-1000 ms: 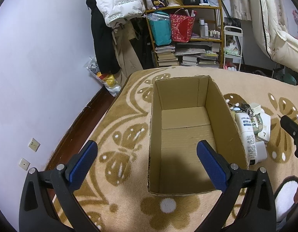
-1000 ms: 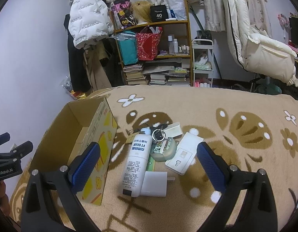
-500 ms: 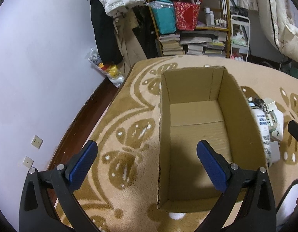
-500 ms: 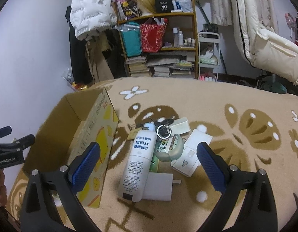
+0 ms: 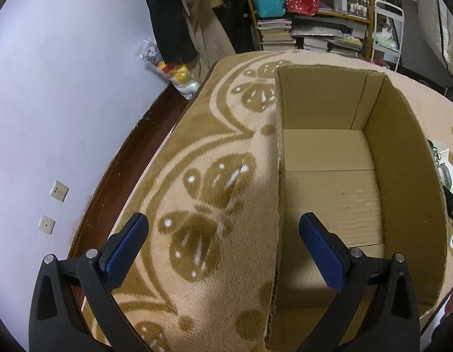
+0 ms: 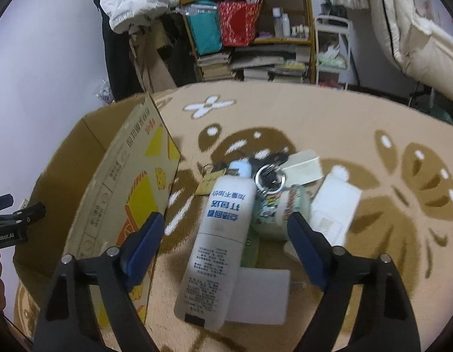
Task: Organize rigid objects
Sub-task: 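Grasp the box wall with the left tool while the right tool grasps the white item, then carry the white item into the box with the right tool and release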
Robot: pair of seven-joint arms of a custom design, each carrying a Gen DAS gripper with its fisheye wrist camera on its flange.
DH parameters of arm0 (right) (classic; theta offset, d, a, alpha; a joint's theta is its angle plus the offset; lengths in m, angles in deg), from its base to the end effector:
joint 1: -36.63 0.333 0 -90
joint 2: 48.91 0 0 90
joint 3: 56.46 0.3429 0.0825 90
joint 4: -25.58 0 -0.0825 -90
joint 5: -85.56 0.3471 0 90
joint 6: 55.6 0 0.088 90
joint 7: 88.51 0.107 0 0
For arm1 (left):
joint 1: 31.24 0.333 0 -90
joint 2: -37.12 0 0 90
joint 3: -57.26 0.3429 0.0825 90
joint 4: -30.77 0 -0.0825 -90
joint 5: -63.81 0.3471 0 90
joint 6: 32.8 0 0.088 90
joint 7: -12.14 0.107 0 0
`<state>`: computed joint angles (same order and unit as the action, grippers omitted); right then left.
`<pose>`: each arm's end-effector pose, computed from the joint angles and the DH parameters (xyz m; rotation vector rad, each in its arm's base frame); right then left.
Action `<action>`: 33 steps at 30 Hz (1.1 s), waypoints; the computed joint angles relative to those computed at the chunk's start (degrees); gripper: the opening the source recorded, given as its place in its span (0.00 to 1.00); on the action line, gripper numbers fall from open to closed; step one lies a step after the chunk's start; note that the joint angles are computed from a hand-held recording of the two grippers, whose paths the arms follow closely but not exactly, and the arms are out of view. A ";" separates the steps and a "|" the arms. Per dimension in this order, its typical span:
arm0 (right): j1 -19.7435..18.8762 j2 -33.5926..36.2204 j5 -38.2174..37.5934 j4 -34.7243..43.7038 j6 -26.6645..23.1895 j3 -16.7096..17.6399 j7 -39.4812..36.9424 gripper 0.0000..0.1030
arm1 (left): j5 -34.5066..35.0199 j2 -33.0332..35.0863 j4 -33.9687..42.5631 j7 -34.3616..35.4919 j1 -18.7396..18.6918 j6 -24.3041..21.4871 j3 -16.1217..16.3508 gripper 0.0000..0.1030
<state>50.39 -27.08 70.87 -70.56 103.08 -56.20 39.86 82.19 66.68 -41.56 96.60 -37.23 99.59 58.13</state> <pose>0.6622 0.1761 0.5058 -1.5506 1.9381 -0.5071 0.7253 -0.0618 0.5533 -1.6719 1.9425 -0.2871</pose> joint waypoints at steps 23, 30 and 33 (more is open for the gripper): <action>0.68 4.74 1.98 5.73 -8.33 0.44 0.18 0.44 | -9.58 3.50 5.35 8.04 2.03 -8.91 -3.50 0.17; 2.09 3.63 -1.39 5.44 -8.88 -0.79 3.03 0.42 | -9.91 3.15 4.40 8.80 1.57 -7.95 -3.05 0.12; 2.46 3.43 -2.47 5.57 -8.82 -1.09 3.70 0.42 | -10.24 3.12 4.40 8.63 1.60 -7.93 -2.97 0.12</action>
